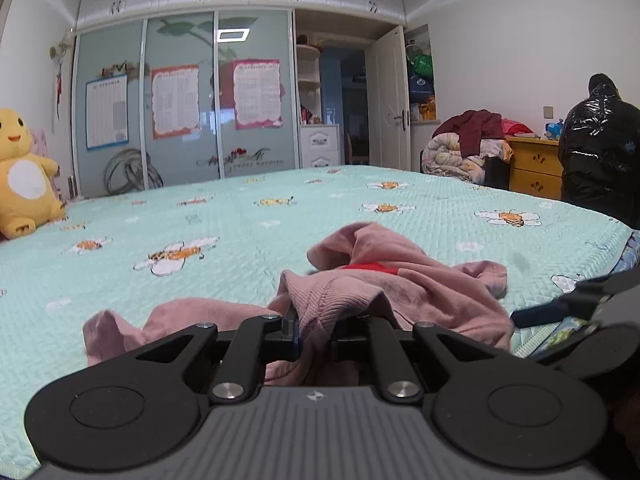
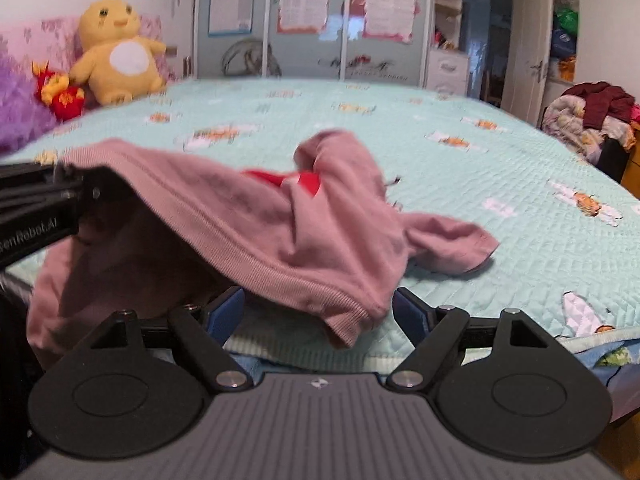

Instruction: Fold clothes

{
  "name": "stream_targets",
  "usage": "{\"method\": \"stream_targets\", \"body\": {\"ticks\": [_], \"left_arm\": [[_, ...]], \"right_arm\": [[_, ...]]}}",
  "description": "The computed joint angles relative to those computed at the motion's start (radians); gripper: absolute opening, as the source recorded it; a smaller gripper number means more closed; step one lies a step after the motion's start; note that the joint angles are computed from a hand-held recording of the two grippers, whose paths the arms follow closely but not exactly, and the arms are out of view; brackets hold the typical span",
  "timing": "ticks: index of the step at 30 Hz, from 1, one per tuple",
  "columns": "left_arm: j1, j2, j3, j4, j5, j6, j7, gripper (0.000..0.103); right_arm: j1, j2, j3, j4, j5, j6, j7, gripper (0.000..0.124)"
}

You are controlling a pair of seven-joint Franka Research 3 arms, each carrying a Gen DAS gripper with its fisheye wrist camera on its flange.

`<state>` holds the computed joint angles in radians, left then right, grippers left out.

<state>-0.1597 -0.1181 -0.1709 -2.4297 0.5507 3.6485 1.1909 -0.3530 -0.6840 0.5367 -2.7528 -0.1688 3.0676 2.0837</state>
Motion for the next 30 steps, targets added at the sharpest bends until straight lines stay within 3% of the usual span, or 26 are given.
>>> {"method": "stream_targets", "body": {"ticks": [3, 9, 11, 12, 16, 18, 20, 21, 24, 26, 30], "left_arm": [[0.000, 0.001, 0.003, 0.004, 0.009, -0.003, -0.008, 0.011], [0.001, 0.001, -0.007, 0.000, -0.027, -0.023, 0.012, 0.012], [0.000, 0.002, -0.006, 0.002, -0.033, -0.031, 0.010, 0.013], [-0.001, 0.003, -0.007, 0.003, -0.035, -0.037, 0.008, 0.014], [-0.002, 0.003, -0.010, 0.005, -0.053, -0.064, 0.004, 0.017], [0.000, 0.001, -0.020, 0.003, -0.080, -0.078, 0.024, 0.025], [0.008, -0.003, -0.043, -0.002, -0.136, -0.099, 0.069, 0.063], [0.019, -0.008, -0.067, -0.011, -0.189, -0.103, 0.115, 0.068], [0.009, -0.011, -0.061, -0.014, -0.207, -0.112, 0.134, 0.073], [0.020, -0.012, -0.084, -0.019, -0.263, -0.123, 0.178, 0.081], [0.021, -0.015, -0.093, -0.027, -0.316, -0.108, 0.220, 0.081]], "right_arm": [[-0.025, 0.044, 0.025, 0.046, -0.035, -0.061, -0.003, 0.081], [-0.020, 0.107, -0.018, 0.062, -0.038, 0.007, 0.054, 0.079], [0.038, 0.144, -0.088, 0.065, -0.005, 0.044, 0.030, 0.048], [0.052, 0.153, -0.105, 0.068, 0.009, 0.056, 0.019, 0.022], [0.071, 0.163, -0.131, 0.082, 0.065, 0.092, -0.011, 0.017], [0.078, 0.147, -0.136, 0.082, 0.099, 0.123, -0.023, 0.017], [0.095, 0.129, -0.149, 0.086, 0.126, 0.151, -0.047, 0.017], [0.099, 0.122, -0.153, 0.091, 0.137, 0.167, -0.060, 0.016], [0.107, 0.107, -0.159, 0.119, 0.170, 0.197, -0.098, 0.016], [0.127, 0.104, -0.173, 0.140, 0.193, 0.212, -0.123, 0.016], [0.190, 0.098, -0.213, 0.170, 0.235, 0.229, -0.180, 0.016]]}}
